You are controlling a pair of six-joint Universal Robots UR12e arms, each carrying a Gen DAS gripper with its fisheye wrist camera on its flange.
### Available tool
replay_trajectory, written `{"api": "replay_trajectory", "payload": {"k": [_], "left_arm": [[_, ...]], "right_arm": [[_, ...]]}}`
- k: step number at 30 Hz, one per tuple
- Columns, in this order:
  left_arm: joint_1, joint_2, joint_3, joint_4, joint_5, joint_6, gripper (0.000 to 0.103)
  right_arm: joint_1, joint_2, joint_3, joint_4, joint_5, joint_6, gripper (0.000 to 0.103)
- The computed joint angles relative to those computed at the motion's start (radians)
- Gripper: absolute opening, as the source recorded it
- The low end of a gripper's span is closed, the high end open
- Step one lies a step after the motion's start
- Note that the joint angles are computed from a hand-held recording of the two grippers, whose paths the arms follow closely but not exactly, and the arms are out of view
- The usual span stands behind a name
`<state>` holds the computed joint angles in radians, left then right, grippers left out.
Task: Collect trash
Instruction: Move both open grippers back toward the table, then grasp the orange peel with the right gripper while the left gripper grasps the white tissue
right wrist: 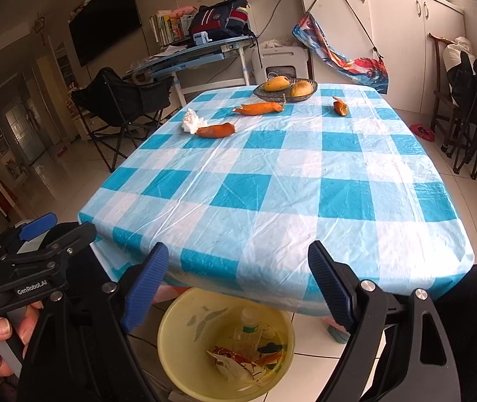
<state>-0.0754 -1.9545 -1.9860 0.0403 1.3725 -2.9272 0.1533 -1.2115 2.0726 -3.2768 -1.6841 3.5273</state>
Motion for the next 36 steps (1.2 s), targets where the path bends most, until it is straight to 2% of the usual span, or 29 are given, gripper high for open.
{"api": "replay_trajectory", "payload": {"k": [18,27,32,36], "left_arm": [[-0.05,-0.083,0.156,-0.051,0.036,-0.018,0.095],[-0.067,-0.154,0.271,-0.105,0.054,-0.04,0.095],[-0.079,-0.218,0.385,-0.156,0.069,-0.075,0.095],[-0.09,-0.277,0.491,-0.221,0.095,-0.132,0.095]], "right_arm": [[-0.113,0.054,-0.087,0.05,0.029,0.007,0.082],[-0.166,0.096,-0.175,0.124,0.054,0.011,0.081],[-0.197,0.133,-0.245,0.186,0.072,0.012,0.07],[-0.217,0.164,-0.298,0.242,0.084,0.02,0.062]]}}
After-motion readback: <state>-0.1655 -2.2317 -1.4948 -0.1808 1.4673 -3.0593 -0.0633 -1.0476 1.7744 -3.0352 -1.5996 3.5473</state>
